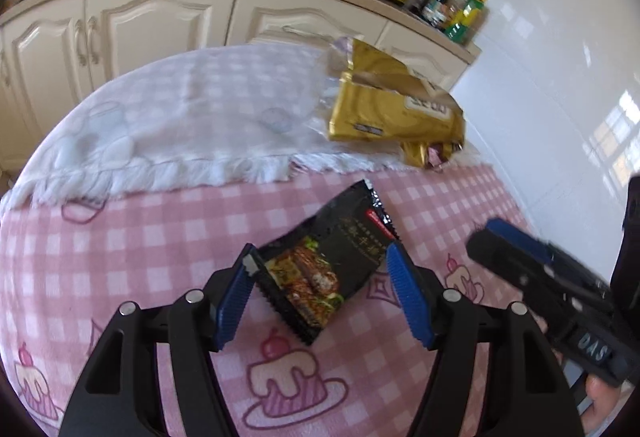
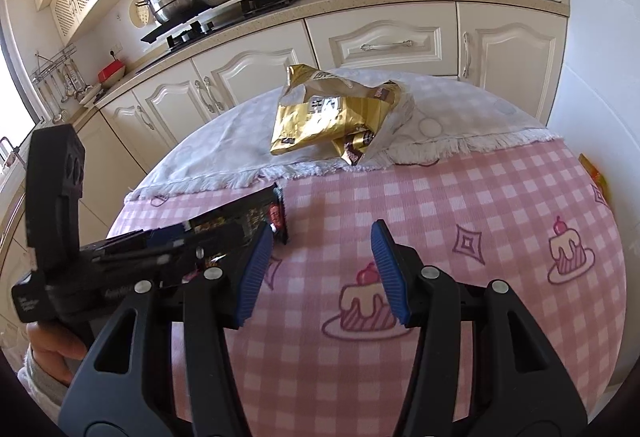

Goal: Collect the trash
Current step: 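Grasp the dark snack packet with the left gripper while the right grasps the gold bag, then lift both bags and carry them over the blue bucket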

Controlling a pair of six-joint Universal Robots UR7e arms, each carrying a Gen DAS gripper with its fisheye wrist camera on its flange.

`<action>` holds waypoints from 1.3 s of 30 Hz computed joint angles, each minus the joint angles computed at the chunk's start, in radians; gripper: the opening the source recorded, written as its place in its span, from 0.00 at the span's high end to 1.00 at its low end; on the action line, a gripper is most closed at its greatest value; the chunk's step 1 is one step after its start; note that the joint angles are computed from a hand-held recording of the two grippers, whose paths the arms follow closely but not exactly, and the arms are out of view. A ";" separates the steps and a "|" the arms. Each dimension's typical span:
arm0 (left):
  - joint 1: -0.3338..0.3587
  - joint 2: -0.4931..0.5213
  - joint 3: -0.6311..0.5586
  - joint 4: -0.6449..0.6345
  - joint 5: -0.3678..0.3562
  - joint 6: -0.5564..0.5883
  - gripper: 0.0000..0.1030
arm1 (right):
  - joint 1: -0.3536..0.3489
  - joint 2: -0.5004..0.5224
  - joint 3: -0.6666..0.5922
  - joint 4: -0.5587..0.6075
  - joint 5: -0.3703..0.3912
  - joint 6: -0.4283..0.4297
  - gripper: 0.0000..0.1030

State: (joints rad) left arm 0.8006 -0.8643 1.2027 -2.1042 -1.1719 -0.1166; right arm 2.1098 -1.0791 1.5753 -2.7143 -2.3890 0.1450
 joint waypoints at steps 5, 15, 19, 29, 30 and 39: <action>0.004 0.006 -0.012 0.003 -0.022 0.026 0.90 | -0.009 0.011 -0.022 -0.019 -0.034 -0.008 0.50; -0.082 -0.034 0.097 -0.383 0.193 0.187 1.00 | -0.037 0.047 -0.089 -0.137 -0.048 -0.019 0.42; -0.088 -0.032 0.087 -0.411 0.243 0.196 1.00 | -0.071 0.065 -0.129 -0.143 0.028 0.020 0.42; -0.077 -0.077 0.115 -0.430 0.256 0.187 1.00 | -0.110 0.053 -0.126 -0.096 0.184 0.136 0.90; -0.078 -0.082 0.120 -0.435 0.257 0.182 1.00 | -0.099 0.055 -0.121 -0.108 0.176 0.121 0.91; -0.062 -0.208 0.208 -0.513 0.296 0.184 1.00 | 0.046 0.167 -0.202 -0.167 0.123 -0.056 0.91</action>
State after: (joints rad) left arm 0.7388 -1.0727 1.4107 -2.6170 -0.8755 0.0670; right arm 2.1559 -0.9120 1.3736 -2.8810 -2.2657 0.0889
